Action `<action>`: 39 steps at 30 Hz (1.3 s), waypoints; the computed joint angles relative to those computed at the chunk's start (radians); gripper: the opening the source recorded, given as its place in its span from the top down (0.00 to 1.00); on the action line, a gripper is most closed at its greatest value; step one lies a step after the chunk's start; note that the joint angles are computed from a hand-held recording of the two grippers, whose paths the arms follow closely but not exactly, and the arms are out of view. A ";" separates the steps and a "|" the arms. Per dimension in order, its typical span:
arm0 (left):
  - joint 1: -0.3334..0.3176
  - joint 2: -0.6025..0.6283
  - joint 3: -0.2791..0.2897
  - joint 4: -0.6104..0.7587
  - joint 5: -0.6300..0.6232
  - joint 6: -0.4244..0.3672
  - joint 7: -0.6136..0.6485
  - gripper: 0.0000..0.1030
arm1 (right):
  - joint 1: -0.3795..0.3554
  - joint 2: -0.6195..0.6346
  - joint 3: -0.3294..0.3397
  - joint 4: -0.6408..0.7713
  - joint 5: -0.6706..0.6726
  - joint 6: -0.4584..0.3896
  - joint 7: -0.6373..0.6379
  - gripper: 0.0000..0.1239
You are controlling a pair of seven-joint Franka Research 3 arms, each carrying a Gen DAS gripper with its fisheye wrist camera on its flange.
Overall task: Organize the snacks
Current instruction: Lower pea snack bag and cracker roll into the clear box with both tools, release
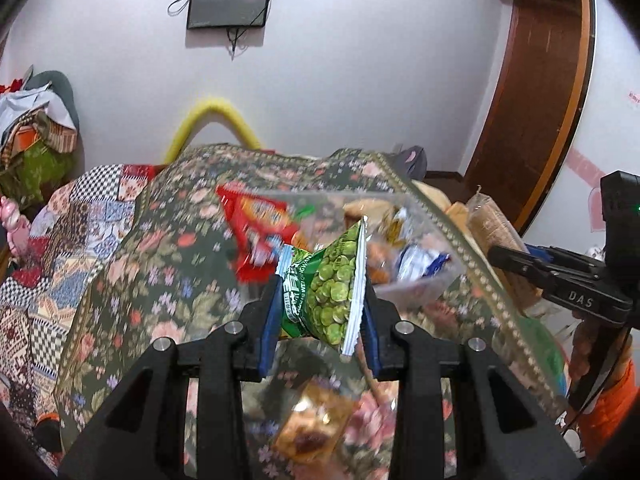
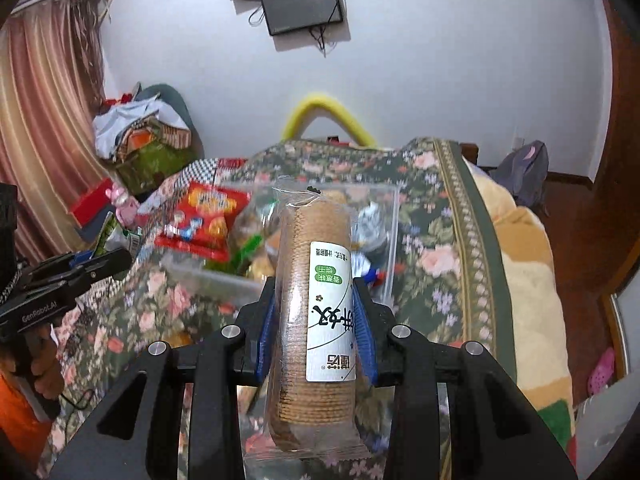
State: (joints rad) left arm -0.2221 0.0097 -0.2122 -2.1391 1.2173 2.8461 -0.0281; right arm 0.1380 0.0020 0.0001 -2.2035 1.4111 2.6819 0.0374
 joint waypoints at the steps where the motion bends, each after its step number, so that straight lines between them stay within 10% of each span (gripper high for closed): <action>1: 0.000 0.009 0.000 0.016 0.004 0.000 0.002 0.66 | 0.001 0.004 0.001 0.009 0.009 0.001 -0.002 0.74; 39: -0.124 0.550 0.125 0.624 -0.622 -0.169 0.650 0.64 | -0.065 0.307 0.108 0.311 -0.282 0.090 0.364 0.74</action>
